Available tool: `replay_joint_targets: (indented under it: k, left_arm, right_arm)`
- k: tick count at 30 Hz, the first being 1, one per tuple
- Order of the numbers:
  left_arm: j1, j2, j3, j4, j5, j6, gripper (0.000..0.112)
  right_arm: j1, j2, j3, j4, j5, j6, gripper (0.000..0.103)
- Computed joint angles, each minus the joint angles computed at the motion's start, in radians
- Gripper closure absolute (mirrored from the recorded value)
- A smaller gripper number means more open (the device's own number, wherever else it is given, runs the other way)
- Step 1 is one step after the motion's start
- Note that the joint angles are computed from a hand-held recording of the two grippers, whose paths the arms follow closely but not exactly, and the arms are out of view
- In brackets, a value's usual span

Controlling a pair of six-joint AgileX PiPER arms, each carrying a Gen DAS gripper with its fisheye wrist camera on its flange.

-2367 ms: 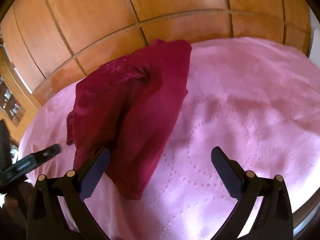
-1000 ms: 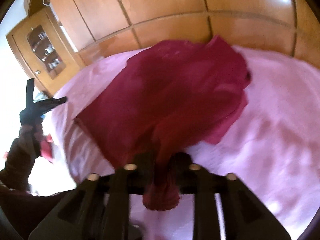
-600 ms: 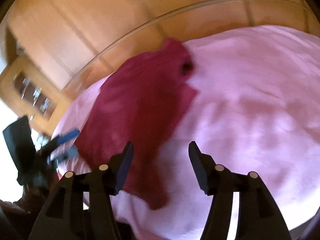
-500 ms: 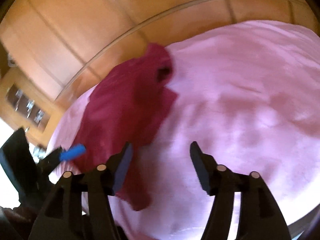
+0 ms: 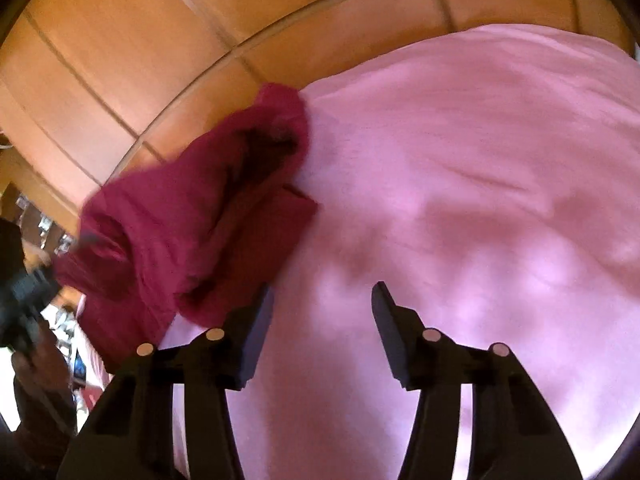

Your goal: Fold small clothes

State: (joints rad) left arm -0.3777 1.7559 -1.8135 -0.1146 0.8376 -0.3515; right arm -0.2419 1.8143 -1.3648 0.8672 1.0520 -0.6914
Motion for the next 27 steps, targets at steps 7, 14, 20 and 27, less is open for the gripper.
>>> replay_joint_targets:
  k: [7, 14, 20, 27]
  left_arm:
    - [0.127, -0.113, 0.045, 0.009, -0.013, -0.012, 0.107]
    - [0.134, -0.149, 0.121, -0.081, -0.055, 0.056, 0.107]
    - [0.088, -0.159, 0.165, -0.232, -0.079, 0.208, 0.107]
    - [-0.131, 0.044, -0.011, -0.381, 0.009, 0.310, 0.107]
  right_arm:
    - [0.204, 0.169, -0.179, -0.026, -0.027, 0.132, 0.056]
    - [0.177, 0.044, -0.155, -0.181, -0.144, 0.130, 0.092]
    - [0.038, -0.017, -0.236, -0.497, -0.317, 0.248, 0.092]
    - [-0.002, 0.283, -0.685, -0.886, -0.265, 0.523, 0.092]
